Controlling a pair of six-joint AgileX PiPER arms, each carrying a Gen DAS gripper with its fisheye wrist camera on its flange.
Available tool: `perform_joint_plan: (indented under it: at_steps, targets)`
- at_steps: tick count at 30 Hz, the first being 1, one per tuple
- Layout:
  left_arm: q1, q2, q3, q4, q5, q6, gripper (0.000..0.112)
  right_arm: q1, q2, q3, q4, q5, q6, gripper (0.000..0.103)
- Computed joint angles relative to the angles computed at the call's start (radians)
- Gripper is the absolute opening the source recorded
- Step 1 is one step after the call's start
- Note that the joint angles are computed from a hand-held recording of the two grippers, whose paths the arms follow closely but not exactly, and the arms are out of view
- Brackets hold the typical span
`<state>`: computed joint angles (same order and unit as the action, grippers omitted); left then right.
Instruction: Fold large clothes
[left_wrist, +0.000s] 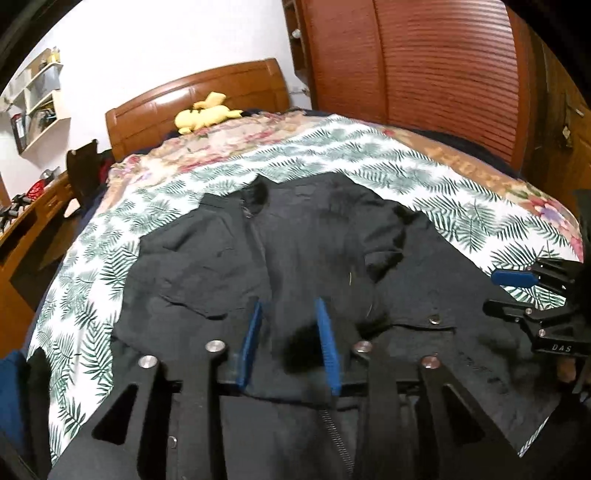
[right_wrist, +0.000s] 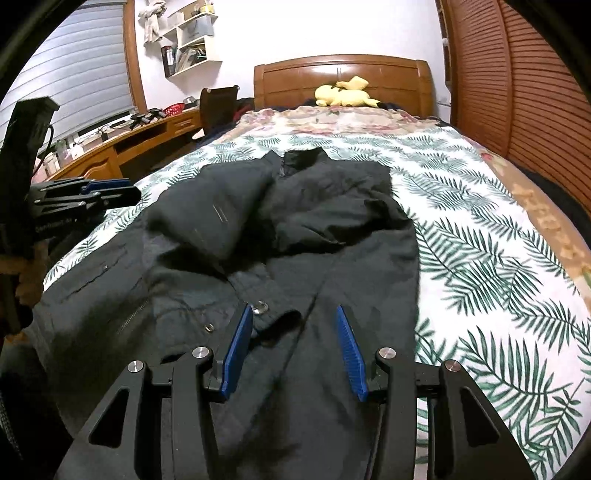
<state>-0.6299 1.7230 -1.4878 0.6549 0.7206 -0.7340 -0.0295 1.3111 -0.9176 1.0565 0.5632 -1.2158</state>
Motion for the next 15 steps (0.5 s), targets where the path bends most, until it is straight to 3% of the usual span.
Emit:
perform_joint_plan:
  at_steps: [1, 8, 11, 13, 15]
  targets:
    - [0.005, -0.012, 0.018, 0.008, -0.012, -0.015, 0.047, 0.01, 0.003, -0.002, -0.002, -0.011, 0.003, 0.048]
    - [0.048, -0.013, 0.067, -0.095, -0.101, 0.062, 0.048, 0.076, 0.037, -0.019, -0.052, -0.098, 0.064, 0.048]
    - [0.076, 0.032, 0.034, -0.258, -0.138, 0.221, 0.048, 0.095, 0.051, -0.031, -0.101, -0.126, 0.127, 0.048]
    - [0.084, 0.082, -0.013, -0.377, -0.133, 0.343, 0.056, 0.114, 0.054, -0.036, -0.172, -0.153, 0.206, 0.048]
    - [0.076, 0.135, -0.053, -0.398, -0.135, 0.371, 0.064, 0.118, 0.059, -0.038, -0.208, -0.163, 0.247, 0.048]
